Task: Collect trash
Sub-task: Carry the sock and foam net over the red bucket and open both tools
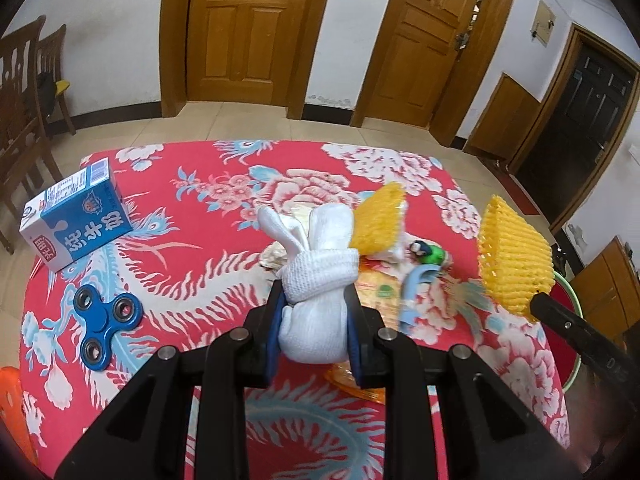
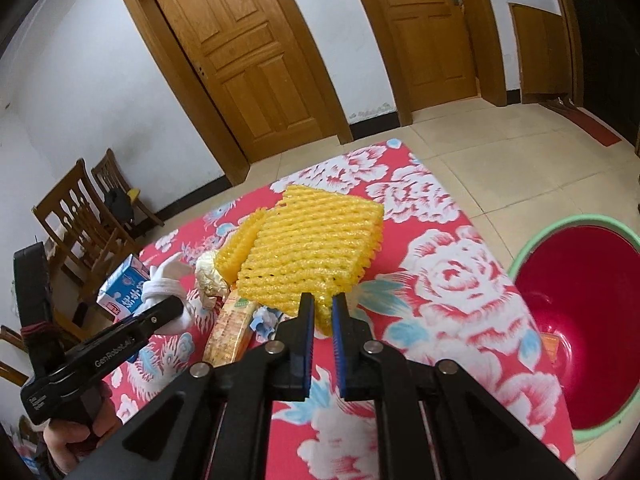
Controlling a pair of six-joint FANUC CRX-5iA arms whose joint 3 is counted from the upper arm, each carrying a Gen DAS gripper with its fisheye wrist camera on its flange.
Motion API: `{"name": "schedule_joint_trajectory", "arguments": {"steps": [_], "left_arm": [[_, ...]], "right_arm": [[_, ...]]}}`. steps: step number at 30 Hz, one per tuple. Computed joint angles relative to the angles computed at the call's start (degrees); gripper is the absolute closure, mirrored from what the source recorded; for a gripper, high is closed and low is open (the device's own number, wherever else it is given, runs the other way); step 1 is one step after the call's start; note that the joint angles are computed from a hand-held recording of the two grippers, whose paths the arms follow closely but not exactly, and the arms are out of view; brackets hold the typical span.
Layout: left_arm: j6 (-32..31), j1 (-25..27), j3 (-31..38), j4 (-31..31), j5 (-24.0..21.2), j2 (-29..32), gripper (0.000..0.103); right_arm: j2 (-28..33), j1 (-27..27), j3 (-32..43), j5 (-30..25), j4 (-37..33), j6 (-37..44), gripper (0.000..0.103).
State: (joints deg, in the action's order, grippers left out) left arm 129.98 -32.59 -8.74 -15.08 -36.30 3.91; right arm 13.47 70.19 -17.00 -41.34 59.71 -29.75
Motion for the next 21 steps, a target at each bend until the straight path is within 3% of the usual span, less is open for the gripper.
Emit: {"name": "schedule_joint_trajectory", "arguments": {"steps": [21], "left_arm": [[-1.3,-6.8,5.4,0.4,-1.5,3.4,0.076]], "right_arm": [[-11.4,6.7,-12.5,-12.5,0.9,-15.0,0.093]]}}
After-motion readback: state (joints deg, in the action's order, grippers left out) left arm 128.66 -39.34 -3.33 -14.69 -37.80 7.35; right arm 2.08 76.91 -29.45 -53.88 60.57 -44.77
